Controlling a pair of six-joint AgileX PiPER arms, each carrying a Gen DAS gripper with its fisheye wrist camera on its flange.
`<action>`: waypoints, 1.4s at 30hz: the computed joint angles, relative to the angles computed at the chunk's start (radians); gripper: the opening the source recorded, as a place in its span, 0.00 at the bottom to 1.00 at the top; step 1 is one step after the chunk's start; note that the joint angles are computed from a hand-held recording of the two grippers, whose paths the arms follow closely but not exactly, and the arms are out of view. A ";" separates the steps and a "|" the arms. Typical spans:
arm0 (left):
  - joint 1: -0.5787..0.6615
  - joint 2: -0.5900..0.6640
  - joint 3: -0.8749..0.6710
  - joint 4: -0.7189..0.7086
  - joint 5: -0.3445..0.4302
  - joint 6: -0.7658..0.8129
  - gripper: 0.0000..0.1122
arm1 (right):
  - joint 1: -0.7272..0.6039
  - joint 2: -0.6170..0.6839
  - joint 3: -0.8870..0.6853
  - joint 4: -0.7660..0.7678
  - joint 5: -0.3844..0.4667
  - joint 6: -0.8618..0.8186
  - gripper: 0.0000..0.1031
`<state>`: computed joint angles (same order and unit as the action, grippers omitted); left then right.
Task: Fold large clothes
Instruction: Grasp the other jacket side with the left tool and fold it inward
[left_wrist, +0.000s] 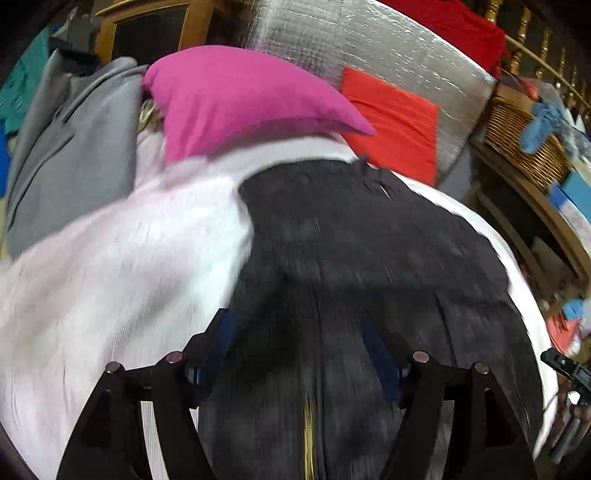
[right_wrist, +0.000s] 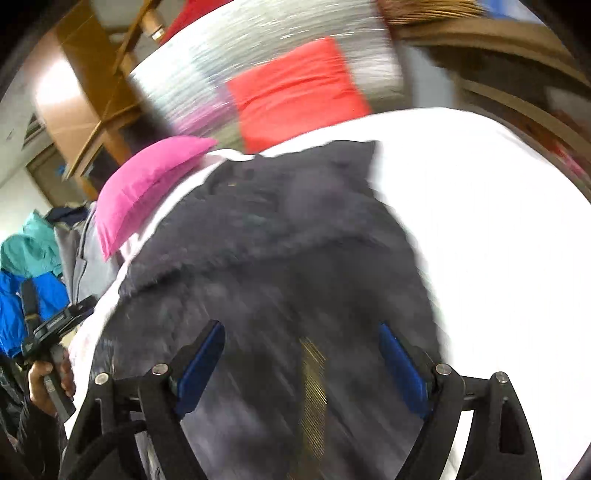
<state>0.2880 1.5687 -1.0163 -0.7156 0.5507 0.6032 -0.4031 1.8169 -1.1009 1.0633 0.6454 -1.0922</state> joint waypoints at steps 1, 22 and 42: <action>0.036 -0.072 0.077 -0.053 0.035 0.050 0.70 | -0.071 -0.047 0.077 0.004 0.013 -0.048 0.85; 0.491 -0.656 0.623 0.028 0.373 0.063 0.72 | -0.426 -0.165 0.467 0.113 0.235 -0.380 0.85; 0.171 -0.546 0.623 0.062 0.113 -0.118 0.54 | -0.300 -0.126 0.444 0.158 0.142 -0.368 0.79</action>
